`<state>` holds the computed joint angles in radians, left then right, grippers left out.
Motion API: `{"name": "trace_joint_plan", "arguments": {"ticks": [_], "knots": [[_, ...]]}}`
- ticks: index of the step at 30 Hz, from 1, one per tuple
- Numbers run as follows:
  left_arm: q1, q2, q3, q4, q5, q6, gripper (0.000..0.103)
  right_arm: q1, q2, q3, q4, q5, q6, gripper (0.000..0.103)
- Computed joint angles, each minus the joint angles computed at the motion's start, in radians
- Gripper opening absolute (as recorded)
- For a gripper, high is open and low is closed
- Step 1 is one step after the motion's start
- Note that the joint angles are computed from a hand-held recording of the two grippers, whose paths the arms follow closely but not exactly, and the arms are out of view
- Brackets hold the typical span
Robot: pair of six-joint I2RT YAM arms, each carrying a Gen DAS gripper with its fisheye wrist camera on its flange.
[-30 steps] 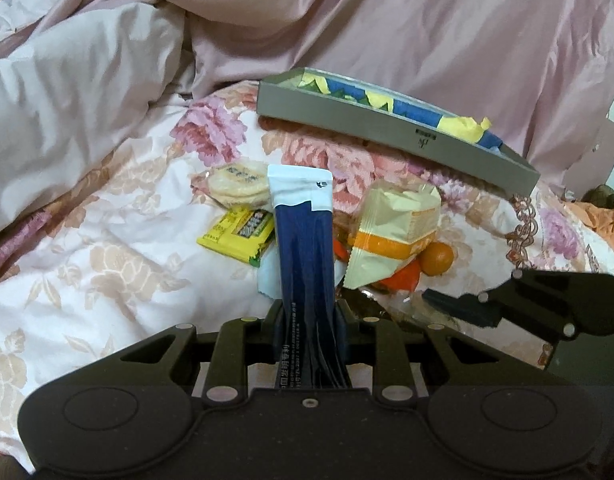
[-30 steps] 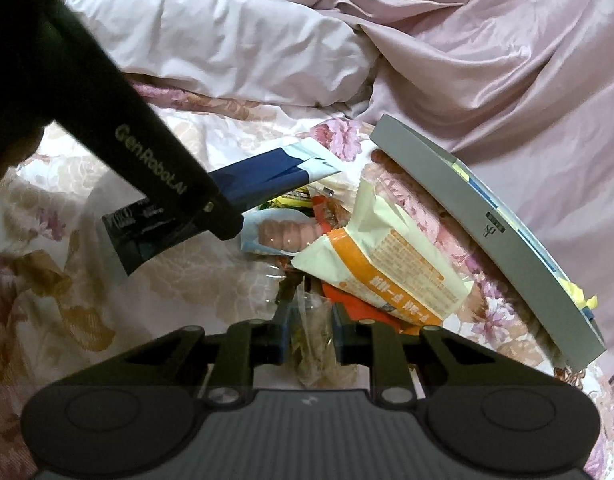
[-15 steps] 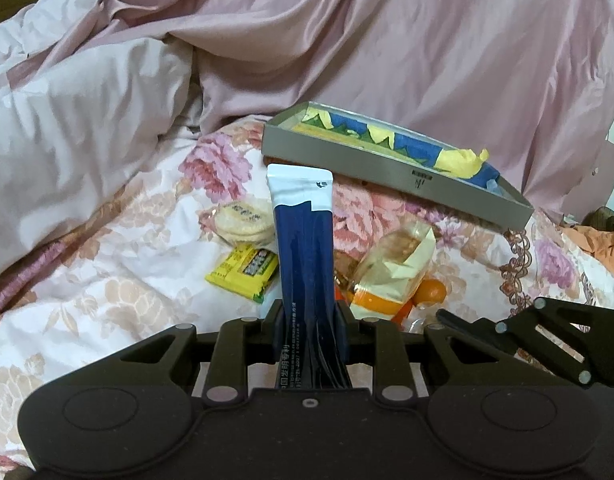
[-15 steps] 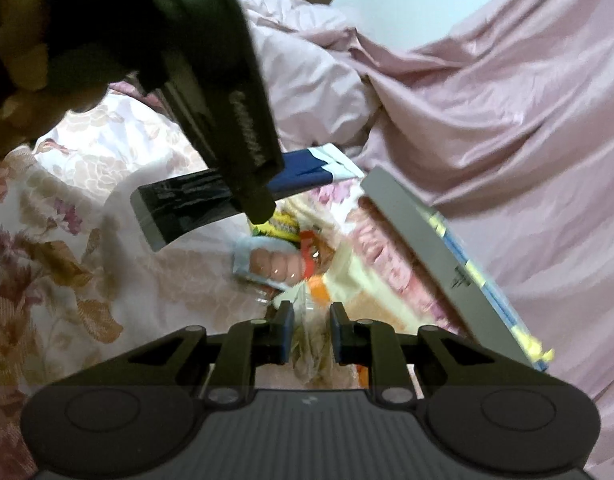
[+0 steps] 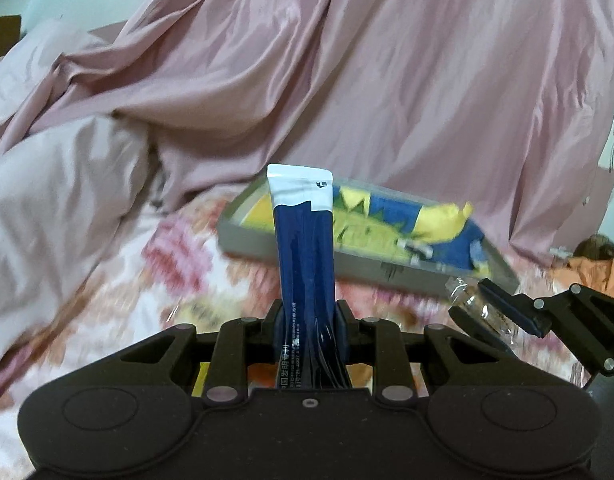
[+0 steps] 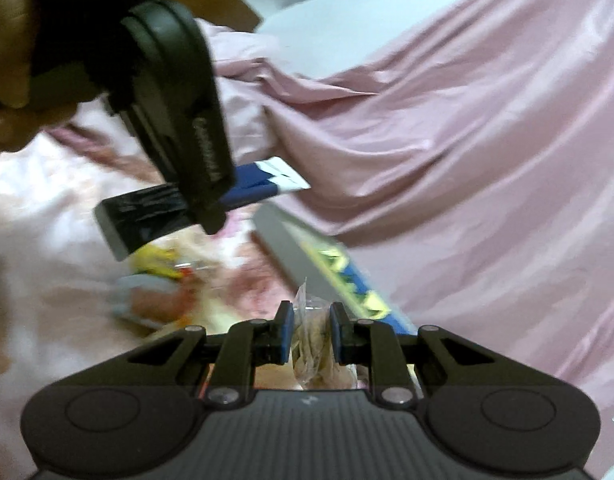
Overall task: Organize snacks
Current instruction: 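Lift the blue stick toward the tray with the left tool while the right tool grasps a clear snack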
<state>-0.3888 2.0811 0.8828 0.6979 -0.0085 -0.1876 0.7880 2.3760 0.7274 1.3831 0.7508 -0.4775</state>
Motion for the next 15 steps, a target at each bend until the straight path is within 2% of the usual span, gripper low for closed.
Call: {"name": "trace_joint_plan", "arguments": {"ticks": [6, 15], "knots": [[-0.025, 0.106, 0.257, -0.114, -0.006, -0.038, 0.027, -0.117, 0.031, 0.060, 0.081, -0.007, -0.041, 0.022], [-0.059, 0.330, 0.685, -0.281, -0.029, -0.063, 0.027, -0.273, 0.117, 0.230, 0.068, -0.066, -0.019, 0.022]]}}
